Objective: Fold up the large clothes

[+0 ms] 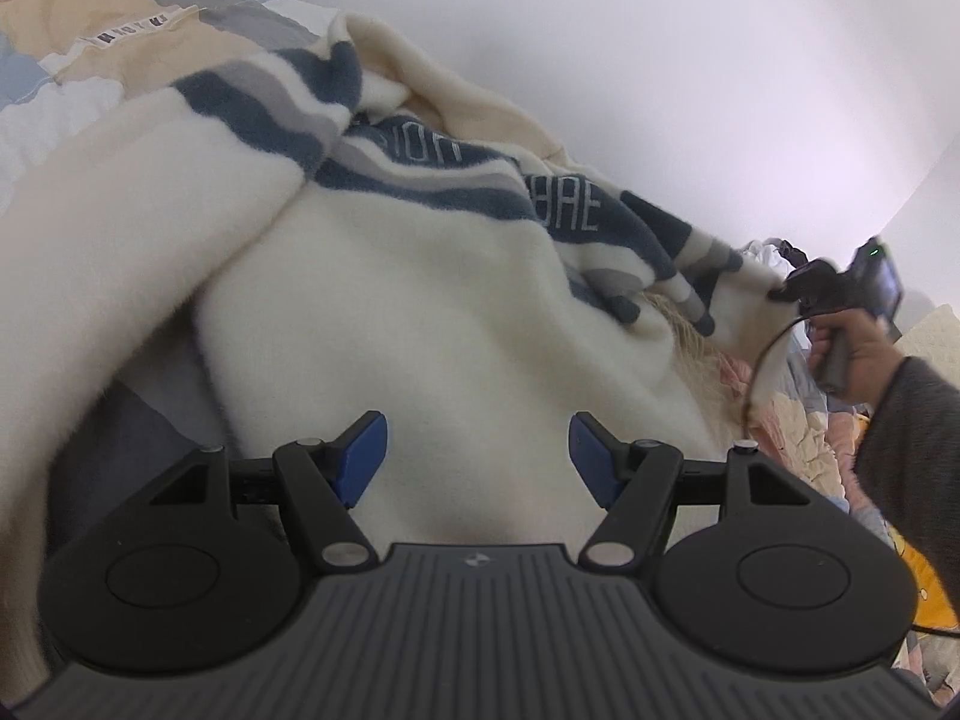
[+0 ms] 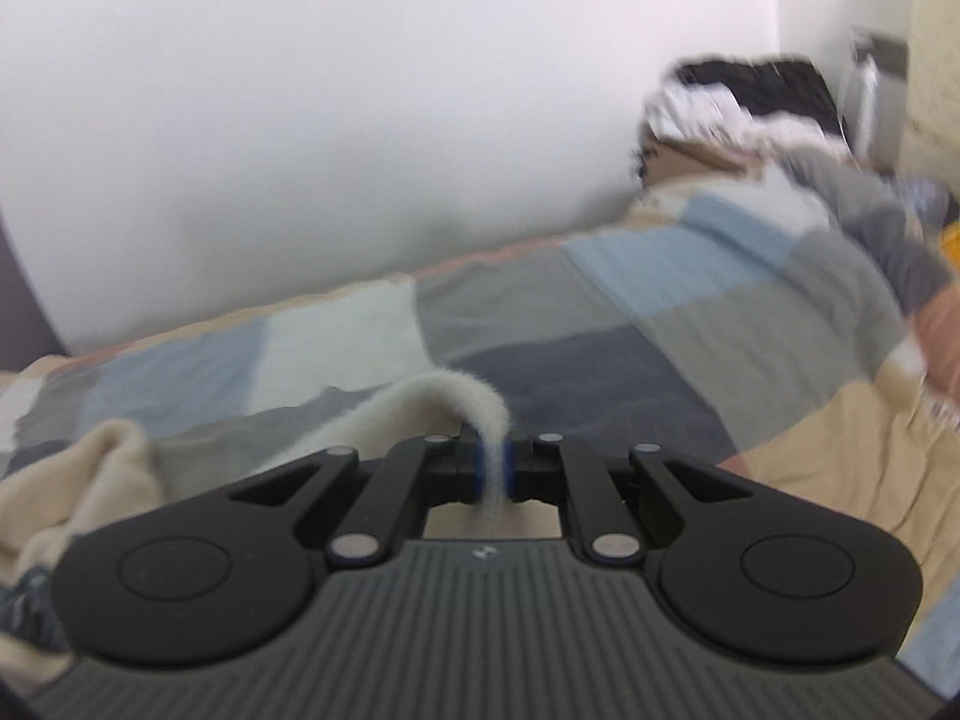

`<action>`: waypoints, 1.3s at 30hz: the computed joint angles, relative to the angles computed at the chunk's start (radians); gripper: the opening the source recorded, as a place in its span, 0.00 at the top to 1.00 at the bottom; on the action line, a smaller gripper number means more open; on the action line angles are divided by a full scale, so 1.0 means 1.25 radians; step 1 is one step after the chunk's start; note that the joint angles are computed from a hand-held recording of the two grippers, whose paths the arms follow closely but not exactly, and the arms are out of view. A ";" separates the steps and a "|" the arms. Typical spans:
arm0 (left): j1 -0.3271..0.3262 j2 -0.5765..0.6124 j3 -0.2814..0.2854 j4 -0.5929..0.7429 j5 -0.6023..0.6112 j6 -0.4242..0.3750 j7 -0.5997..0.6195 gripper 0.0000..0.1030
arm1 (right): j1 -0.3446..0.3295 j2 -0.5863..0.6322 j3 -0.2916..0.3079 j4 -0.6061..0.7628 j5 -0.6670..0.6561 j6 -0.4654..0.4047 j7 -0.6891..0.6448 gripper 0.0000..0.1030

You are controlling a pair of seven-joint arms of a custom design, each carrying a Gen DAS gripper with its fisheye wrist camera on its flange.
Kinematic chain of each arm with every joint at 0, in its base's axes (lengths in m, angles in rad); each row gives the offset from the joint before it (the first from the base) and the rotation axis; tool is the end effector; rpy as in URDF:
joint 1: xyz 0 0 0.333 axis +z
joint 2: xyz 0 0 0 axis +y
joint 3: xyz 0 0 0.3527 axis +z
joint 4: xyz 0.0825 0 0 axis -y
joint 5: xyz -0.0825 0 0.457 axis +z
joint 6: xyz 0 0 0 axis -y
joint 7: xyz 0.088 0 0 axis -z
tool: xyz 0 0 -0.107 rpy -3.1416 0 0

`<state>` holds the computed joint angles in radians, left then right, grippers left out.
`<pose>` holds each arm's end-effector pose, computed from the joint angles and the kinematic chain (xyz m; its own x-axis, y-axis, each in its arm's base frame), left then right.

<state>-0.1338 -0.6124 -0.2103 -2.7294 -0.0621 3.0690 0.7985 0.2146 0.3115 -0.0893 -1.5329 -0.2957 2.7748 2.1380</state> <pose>0.4128 -0.1475 0.5064 0.1901 -0.8354 0.5158 -0.5818 -0.5190 -0.6262 0.7773 0.1216 0.6047 -0.1228 -0.9814 -0.1474 -0.5656 0.1912 -0.8022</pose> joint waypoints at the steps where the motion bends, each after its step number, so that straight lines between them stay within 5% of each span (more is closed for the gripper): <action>1: -0.001 0.001 0.002 0.001 0.000 -0.005 0.001 0.30 | -0.004 0.016 -0.002 0.007 0.007 0.002 0.007 0.90; 10: 0.035 0.048 -0.014 0.020 0.022 -0.002 0.006 0.30 | -0.017 0.080 -0.010 -0.028 0.059 0.117 0.004 0.87; 13: 0.112 0.031 -0.088 0.019 0.053 0.006 -0.038 0.31 | 0.031 0.064 -0.061 -0.052 0.033 0.148 0.065 0.81; 15: 0.178 0.004 -0.151 0.021 0.095 -0.007 -0.069 0.31 | 0.033 0.038 -0.052 -0.078 0.038 0.162 0.073 0.36; 16: 0.207 -0.012 -0.179 0.021 0.116 -0.014 -0.085 0.31 | 0.021 0.021 -0.029 -0.093 0.051 0.168 0.050 0.32; 18: 0.241 -0.043 -0.209 0.015 0.151 -0.026 -0.113 0.31 | 0.023 -0.017 -0.013 -0.129 0.046 0.190 0.019 0.32; 20: 0.257 -0.076 -0.223 0.006 0.174 -0.043 -0.142 0.31 | -0.017 -0.063 0.058 -0.170 0.111 0.198 -0.065 0.32; 23: 0.250 -0.118 -0.215 -0.012 0.194 -0.063 -0.175 0.31 | -0.098 -0.143 0.198 -0.241 0.345 0.196 -0.272 0.32; 25: 0.233 -0.142 -0.198 -0.024 0.202 -0.074 -0.184 0.31 | -0.104 -0.197 0.237 -0.281 0.464 0.183 -0.391 0.32; 29: 0.222 -0.208 -0.201 -0.042 0.224 -0.109 -0.208 0.31 | -0.047 -0.292 0.232 -0.348 0.567 0.171 -0.535 0.32; 39: 0.182 -0.331 -0.191 -0.064 0.257 -0.217 -0.251 0.31 | 0.142 -0.493 0.154 -0.510 0.562 0.114 -0.596 0.33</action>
